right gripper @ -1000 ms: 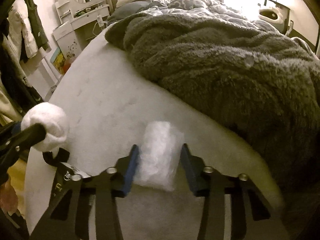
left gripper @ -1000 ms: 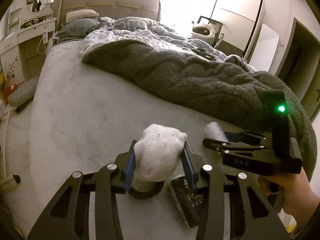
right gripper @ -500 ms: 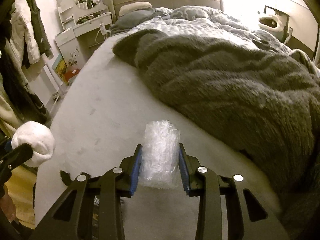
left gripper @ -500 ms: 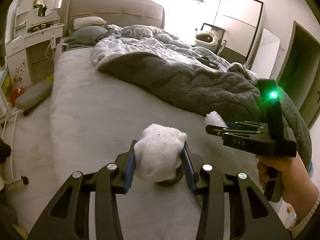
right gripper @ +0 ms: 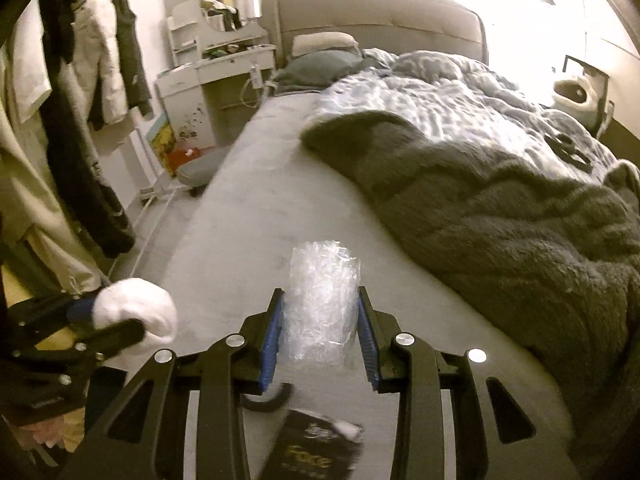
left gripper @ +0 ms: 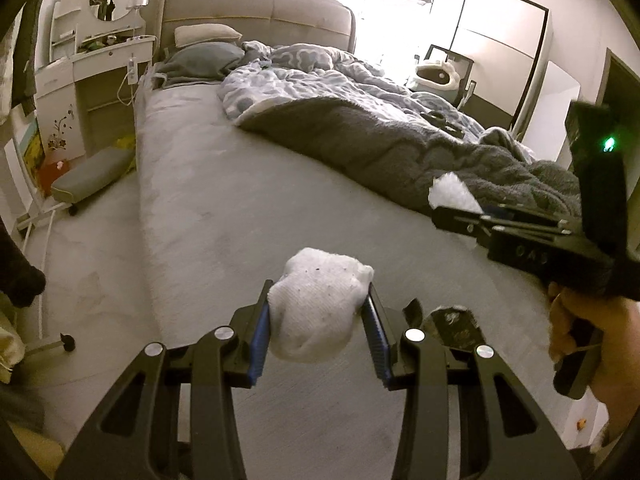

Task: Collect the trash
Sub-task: 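Lift both held items off the bed toward the bin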

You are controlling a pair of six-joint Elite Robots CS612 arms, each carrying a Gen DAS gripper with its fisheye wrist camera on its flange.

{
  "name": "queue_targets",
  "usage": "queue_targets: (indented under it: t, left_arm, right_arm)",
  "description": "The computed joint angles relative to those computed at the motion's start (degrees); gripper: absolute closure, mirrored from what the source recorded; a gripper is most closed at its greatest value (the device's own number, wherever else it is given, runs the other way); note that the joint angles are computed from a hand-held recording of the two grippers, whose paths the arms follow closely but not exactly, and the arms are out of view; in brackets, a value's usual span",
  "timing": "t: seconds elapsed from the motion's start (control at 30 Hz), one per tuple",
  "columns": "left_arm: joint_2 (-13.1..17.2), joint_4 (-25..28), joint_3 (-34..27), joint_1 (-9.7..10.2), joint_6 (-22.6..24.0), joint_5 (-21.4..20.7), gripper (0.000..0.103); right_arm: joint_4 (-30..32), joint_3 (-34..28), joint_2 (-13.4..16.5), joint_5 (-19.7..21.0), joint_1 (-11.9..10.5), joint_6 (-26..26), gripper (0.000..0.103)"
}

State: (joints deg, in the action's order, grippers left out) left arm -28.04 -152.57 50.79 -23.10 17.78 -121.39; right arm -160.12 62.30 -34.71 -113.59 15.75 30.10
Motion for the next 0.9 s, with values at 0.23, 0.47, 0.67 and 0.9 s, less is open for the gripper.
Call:
queue_targets:
  t: [0.23,0.47,0.67,0.9]
  left_arm:
    - [-0.2,-0.2,1.4,1.0,-1.9,0.3,0.058]
    - [-0.8,0.5,3.6,2.6,-5.5,2.7,0.058]
    - [-1.8,-3.1,5.9,4.02,-6.2,4.9,0.059]
    - [-2.9,-4.3,8.8,5.3,-5.1,7.6,0.059]
  right_arm:
    - [-0.5,-2.2,1.3,1.1,1.7,-1.5,0.068]
    - [0.1,-3.6,2.3,1.5,3.3,0.3,0.068]
    - [1.3,-3.2,2.5,2.0,4.9,3.1,0.068]
    - [2.1,-3.2,2.5,1.3,6.9,5.1,0.068]
